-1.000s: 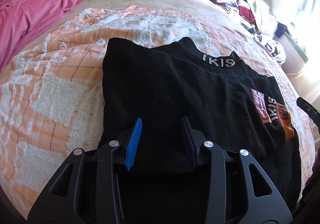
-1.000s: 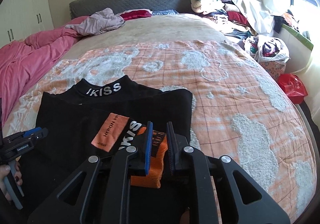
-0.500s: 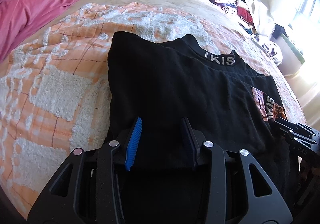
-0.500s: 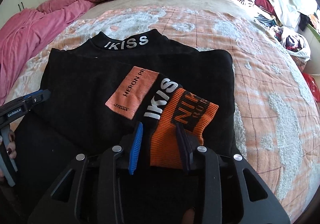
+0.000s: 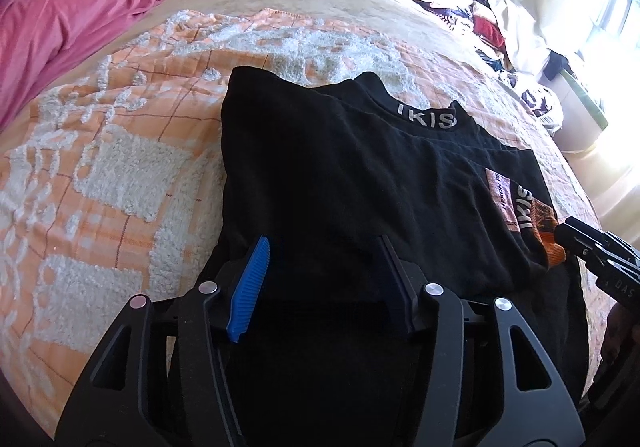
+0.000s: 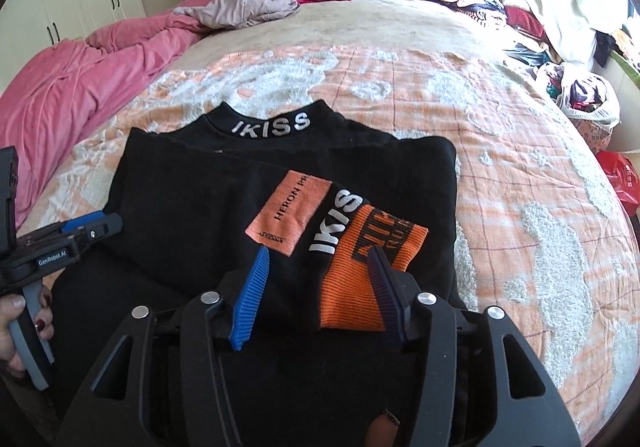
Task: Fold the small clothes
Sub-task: 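Move both open tools to the hem of the black sweatshirt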
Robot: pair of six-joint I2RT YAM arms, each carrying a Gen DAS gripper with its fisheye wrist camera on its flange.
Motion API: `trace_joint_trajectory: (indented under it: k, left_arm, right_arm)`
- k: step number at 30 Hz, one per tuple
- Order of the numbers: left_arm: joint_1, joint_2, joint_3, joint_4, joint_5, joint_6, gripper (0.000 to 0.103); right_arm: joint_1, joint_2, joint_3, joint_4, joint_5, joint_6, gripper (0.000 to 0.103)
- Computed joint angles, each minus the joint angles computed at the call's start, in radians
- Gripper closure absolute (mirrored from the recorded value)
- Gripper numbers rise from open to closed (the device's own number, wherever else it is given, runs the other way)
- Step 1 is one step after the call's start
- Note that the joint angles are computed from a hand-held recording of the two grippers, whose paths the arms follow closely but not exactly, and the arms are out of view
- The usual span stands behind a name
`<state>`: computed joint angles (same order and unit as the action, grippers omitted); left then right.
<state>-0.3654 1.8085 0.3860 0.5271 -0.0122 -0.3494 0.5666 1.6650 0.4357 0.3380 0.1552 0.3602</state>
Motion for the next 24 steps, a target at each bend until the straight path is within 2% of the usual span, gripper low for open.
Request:
trace_joint_trajectory:
  k: [4, 8, 16, 24]
  left_arm:
    - [-0.014, -0.061, -0.032, -0.015, -0.006, -0.014, 0.046]
    - [-0.042, -0.141, -0.070, -0.042, -0.043, -0.022, 0.037]
    - [-0.043, -0.331, -0.156, -0.085, -0.056, -0.057, 0.016]
    - [-0.046, -0.547, -0.226, -0.203, -0.102, -0.056, 0.011]
  right_arm:
    - [0.001, -0.075, -0.029, -0.014, 0.001, 0.006, 0.041]
    - [-0.002, -0.170, -0.064, -0.041, 0.003, 0.022, 0.027]
    - [0.000, -0.356, -0.127, -0.104, 0.019, 0.049, 0.025]
    - [0.043, -0.482, -0.165, -0.166, 0.048, 0.074, 0.025]
